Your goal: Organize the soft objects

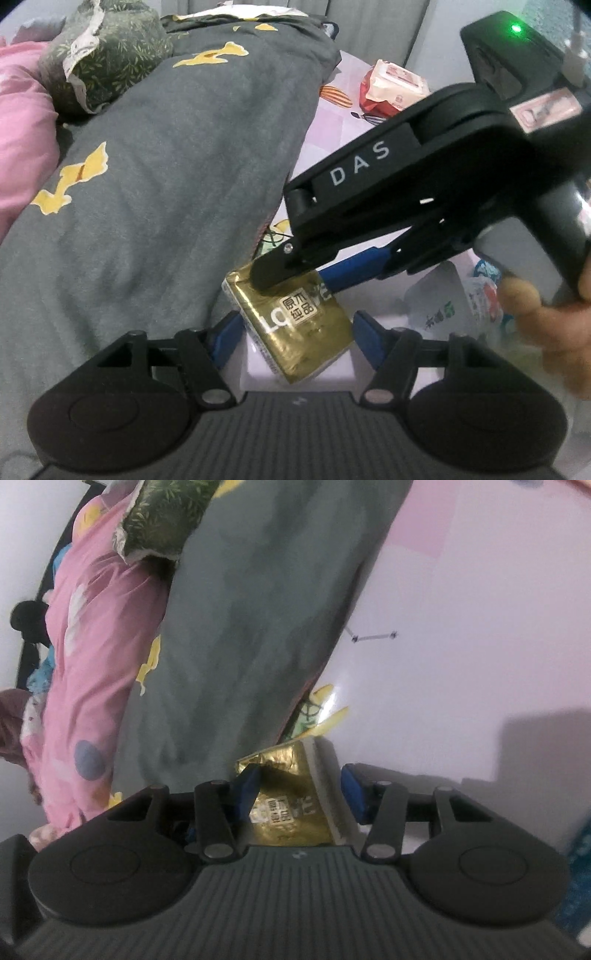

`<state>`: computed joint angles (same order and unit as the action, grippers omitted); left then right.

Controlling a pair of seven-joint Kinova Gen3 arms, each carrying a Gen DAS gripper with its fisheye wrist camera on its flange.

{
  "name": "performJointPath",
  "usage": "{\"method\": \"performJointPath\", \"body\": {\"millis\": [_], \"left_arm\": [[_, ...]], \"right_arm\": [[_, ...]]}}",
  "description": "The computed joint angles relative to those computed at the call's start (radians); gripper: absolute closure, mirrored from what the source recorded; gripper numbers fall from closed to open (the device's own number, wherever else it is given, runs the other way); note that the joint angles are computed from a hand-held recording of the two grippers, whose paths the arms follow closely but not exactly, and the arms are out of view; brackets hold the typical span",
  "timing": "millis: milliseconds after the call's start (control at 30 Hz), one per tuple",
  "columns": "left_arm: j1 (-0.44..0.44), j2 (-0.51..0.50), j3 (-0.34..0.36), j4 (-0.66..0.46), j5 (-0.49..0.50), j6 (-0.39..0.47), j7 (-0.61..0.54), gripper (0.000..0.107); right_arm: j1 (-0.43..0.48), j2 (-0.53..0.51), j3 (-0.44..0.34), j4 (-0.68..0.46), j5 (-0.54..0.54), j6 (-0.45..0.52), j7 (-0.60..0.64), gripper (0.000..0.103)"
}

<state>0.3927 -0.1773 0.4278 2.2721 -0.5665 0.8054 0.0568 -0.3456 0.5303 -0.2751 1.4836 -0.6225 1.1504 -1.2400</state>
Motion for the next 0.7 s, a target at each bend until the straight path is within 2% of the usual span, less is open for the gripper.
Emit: {"method": "performJointPath", "body": {"millis": [167, 400, 533, 700], "left_arm": [[0.012, -0.003, 0.017, -0.023, -0.017, 0.045, 0.028, 0.041], [0.06, -0.023, 0.12, -0.114, -0.078, 0.203, 0.093, 0.041], [0.109, 0.008, 0.167, -0.189, -0.142, 0.273, 0.116, 0.041], [0.2, 0.106, 0.196, -0.297, -0.24, 0.329, 0.119, 0.041]], "right_arm": [[0.021, -0.017, -0.007, 0.028, -0.033, -0.015, 0.023, 0.061], [0.127, -0.135, -0.005, 0.136, -0.167, -0.003, 0.131, 0.063], [0.216, -0.227, 0.042, 0.231, -0.272, 0.033, 0.23, 0.063], [0.339, -0.308, 0.149, 0.317, -0.356, 0.15, 0.323, 0.063]]}}
